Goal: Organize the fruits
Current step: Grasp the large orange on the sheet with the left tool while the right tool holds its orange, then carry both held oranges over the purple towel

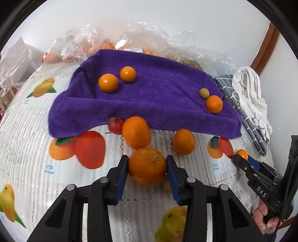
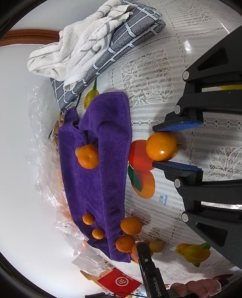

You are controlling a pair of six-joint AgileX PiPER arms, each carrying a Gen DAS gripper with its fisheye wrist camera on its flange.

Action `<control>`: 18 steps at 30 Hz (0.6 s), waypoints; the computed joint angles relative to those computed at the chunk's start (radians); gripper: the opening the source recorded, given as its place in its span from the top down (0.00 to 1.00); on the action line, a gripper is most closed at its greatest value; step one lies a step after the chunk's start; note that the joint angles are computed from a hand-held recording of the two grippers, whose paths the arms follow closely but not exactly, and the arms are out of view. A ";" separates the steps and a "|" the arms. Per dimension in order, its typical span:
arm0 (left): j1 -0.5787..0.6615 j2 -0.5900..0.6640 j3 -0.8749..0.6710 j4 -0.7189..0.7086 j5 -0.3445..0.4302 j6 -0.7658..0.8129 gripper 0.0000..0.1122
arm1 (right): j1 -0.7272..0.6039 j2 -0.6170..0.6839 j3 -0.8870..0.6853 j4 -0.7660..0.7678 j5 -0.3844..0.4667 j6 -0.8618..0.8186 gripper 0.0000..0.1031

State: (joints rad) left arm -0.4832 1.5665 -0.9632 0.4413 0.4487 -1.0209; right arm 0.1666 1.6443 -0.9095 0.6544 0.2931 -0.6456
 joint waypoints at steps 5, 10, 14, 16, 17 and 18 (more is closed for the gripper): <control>0.002 -0.073 0.054 0.056 0.020 -0.059 0.65 | 0.014 -0.019 0.018 -0.036 -0.029 0.032 0.71; 0.016 -0.154 0.107 0.040 0.031 -0.045 0.65 | 0.038 -0.059 0.033 -0.171 -0.033 0.177 0.71; 0.016 -0.222 0.138 0.054 0.054 -0.062 0.65 | 0.057 -0.118 0.040 -0.238 -0.025 0.259 0.71; 0.019 -0.253 0.147 0.044 0.071 -0.055 0.65 | 0.070 -0.153 0.040 -0.281 -0.010 0.311 0.71; 0.022 -0.273 0.151 0.035 0.080 -0.046 0.65 | 0.080 -0.174 0.039 -0.321 0.000 0.353 0.71; 0.020 -0.282 0.151 0.037 0.087 -0.048 0.65 | 0.089 -0.192 0.038 -0.356 0.008 0.388 0.71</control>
